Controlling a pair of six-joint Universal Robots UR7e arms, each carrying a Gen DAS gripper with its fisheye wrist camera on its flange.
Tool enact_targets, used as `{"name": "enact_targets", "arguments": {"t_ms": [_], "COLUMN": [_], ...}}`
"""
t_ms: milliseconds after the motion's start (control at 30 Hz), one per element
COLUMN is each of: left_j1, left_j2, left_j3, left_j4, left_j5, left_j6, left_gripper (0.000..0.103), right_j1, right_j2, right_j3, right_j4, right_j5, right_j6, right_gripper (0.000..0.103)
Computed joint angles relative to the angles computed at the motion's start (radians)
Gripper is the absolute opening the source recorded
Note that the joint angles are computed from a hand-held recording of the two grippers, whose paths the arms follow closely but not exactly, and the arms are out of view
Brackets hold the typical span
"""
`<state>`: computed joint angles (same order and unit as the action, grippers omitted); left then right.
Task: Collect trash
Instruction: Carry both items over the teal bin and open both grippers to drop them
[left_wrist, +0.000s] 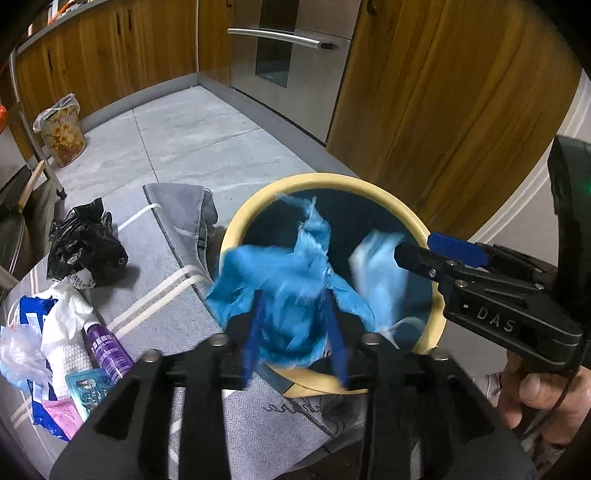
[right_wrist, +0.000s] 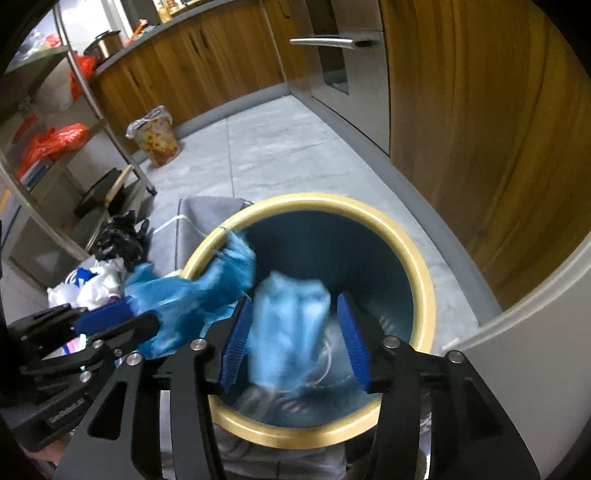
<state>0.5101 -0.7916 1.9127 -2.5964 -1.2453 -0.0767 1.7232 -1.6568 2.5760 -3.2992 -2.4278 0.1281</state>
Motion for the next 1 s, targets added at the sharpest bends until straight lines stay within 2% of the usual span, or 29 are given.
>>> {"name": "enact_targets", "arguments": {"t_ms": [200,367,400,467,633,767,1000], "left_j1": [0.009,0.014,0.017,0.018,0.028,0.042,0.077], "left_j2": [-0.017,-0.039,-0.045,-0.064,-0.114,-0.158,-0.248], "left_j3": [-0.001,0.006,0.009,0.021,0.046,0.063,0.106], "left_j4": [-0.012,-0.018,-0.02,-0.027,-0.021,-0.013,0.002], "left_j5": [-0.032,-0.024,-0.023,-0.011,0.016,0.04,0.082], "left_j6": [-0.022,-0.022,-0.021,-0.022,-0.016,-0.026,-0.04], "left_gripper": [0.043,0.044,0.047,0.053,0.054,0.064,0.064], "right_j1": [0.01,0.023,0.026,0.036,0.057,0.074,0.103], "right_j2": [-0.006,-0.014,-0.014,-0.001,0.028,0.047,0.102], "right_j3": [0.006,0.009,0.009,0.004,-0.008,-0.017,-0.038], "right_j4": [-0.014,-0.026,-0.028,-0.038,-0.053,-0.05,-0.052], "right_j5": [-0.003,0.004,0.004,0.008,0.008,0.005,0.016], "right_j6": [0.004,-0.003,-0.004,-0.01,-0.025,-0.014,-0.013], "right_gripper": [0.055,0.059,0.059,0.061,0.065,0.069,0.069]}}
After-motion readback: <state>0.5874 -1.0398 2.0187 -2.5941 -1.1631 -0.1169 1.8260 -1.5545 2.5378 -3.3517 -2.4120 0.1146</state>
